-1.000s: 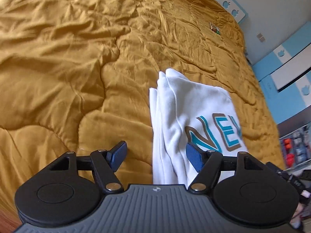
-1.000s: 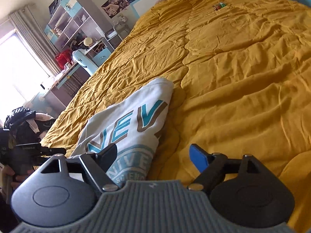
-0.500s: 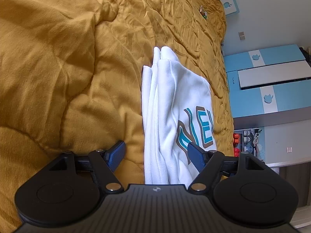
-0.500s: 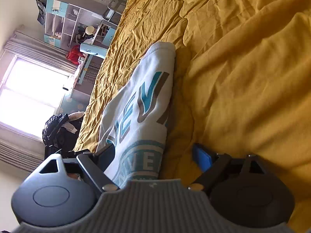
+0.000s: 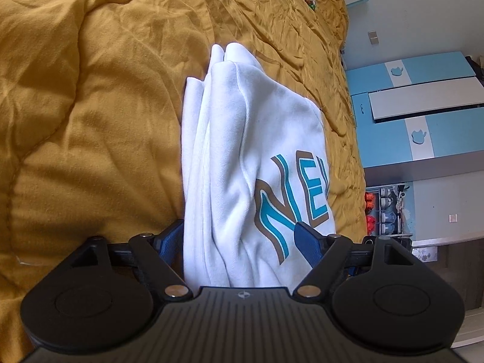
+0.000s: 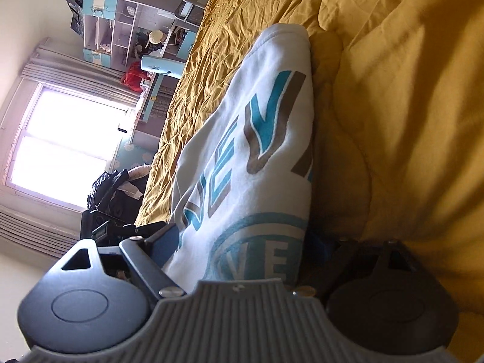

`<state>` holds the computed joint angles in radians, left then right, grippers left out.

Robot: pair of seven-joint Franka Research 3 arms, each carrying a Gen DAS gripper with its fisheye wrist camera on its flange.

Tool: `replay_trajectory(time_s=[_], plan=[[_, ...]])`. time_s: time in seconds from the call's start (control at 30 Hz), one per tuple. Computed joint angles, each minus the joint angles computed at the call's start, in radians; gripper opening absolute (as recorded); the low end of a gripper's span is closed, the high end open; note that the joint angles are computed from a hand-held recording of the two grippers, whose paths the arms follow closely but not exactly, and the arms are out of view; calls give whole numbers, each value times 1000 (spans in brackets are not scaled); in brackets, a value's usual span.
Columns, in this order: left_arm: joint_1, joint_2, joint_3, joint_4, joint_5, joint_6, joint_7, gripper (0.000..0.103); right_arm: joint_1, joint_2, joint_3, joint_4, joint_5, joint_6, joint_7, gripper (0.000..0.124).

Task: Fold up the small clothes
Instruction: 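Lift the sweatshirt with both tools and fold it over in half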

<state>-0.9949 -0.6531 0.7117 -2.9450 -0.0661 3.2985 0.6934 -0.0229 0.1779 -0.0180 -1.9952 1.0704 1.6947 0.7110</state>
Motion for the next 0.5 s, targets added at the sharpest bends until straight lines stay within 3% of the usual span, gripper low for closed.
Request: replay_trajectory(time_s=[0.1, 0.17, 0.2, 0.3, 0.37, 0.5], plan=[[-110, 13, 104, 19, 16, 50, 4, 89, 13, -6, 10, -11, 9, 19, 5, 83], [-101, 43, 82, 41, 28, 25, -11, 89, 24, -14, 13, -17, 2, 40, 4, 82], [-86, 52, 60, 48, 31, 8, -13, 88, 30, -22, 14, -21, -9, 56, -1, 75], [-15, 74, -37, 70, 22, -58, -6, 83, 57, -62, 16, -53, -55, 148, -9, 53], [88, 98, -162, 90, 4, -125, -25, 67, 65, -86, 15, -73, -52, 180, -14, 48], [314, 129, -431, 139, 16, -265, -89, 52, 112, -213, 28, -185, -49, 359, -153, 39]])
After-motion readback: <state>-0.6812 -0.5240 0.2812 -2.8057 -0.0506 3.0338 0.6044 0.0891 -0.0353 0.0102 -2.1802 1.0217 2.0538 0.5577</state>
